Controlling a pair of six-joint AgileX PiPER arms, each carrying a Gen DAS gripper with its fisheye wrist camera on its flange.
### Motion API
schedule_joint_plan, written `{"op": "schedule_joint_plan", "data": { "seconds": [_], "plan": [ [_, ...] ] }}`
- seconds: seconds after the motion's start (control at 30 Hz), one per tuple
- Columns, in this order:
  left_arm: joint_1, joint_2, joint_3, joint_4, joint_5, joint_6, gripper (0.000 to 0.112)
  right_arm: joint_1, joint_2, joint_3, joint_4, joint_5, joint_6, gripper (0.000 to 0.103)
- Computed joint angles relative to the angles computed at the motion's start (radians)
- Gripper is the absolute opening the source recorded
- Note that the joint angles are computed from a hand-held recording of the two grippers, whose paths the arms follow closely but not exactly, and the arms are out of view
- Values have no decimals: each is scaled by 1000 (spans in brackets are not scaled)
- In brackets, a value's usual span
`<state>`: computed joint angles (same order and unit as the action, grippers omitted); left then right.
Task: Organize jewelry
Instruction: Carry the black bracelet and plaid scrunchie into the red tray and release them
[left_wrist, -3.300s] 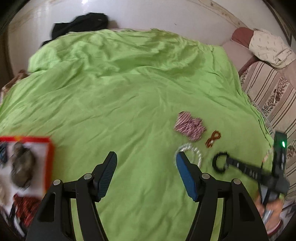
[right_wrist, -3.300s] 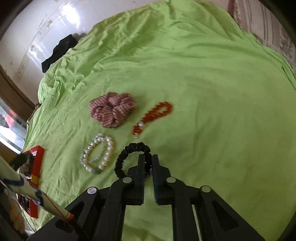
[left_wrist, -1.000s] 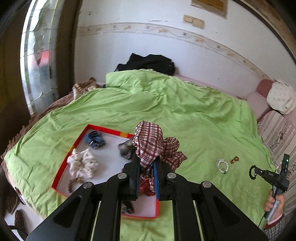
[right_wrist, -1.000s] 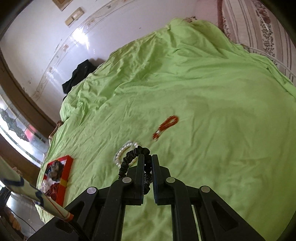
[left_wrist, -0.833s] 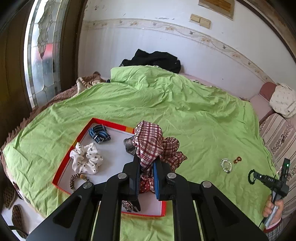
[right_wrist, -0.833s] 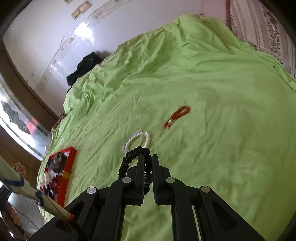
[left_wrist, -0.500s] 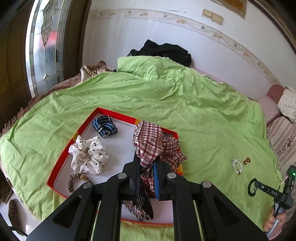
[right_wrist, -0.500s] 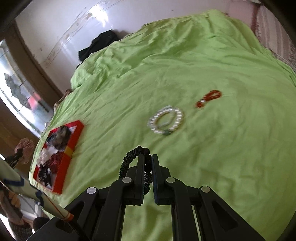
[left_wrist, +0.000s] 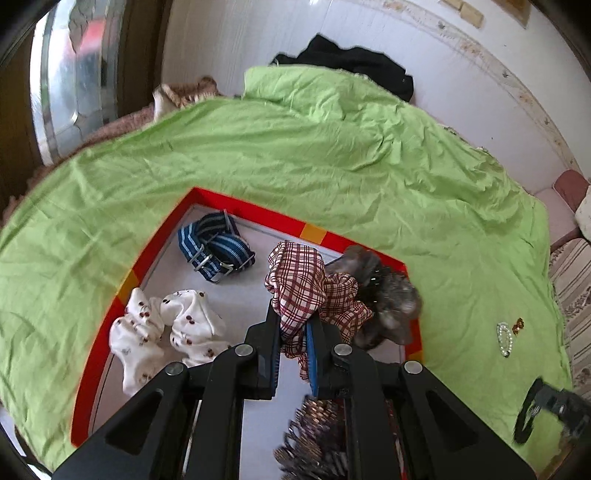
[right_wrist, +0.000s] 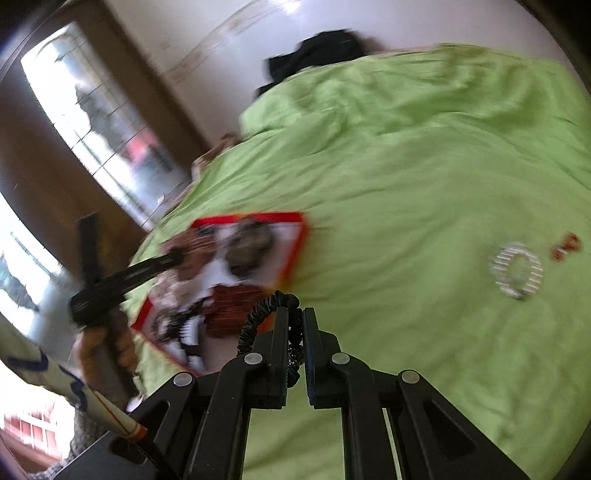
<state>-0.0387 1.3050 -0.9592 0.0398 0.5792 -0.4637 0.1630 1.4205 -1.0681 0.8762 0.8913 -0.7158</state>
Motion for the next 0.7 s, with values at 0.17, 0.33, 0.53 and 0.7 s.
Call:
{"op": "schedule_joint_plan", "data": {
  "seconds": [0.17,0.33,0.53,0.7],
  "plan": [
    [134,79,-7,-267,-13,284,11,247,70,-63,-20,-63,86,8],
    [184,134,-23,-333,3,373,12,421,158,-121,-41,-123,138,8],
    [259,115,-13,-492,51,546,19,533,263,-183,-89,-179,186,8],
    [308,60,2,-606,105,700,36,557,316,-194,-103,-206,185,8]
  ]
}}
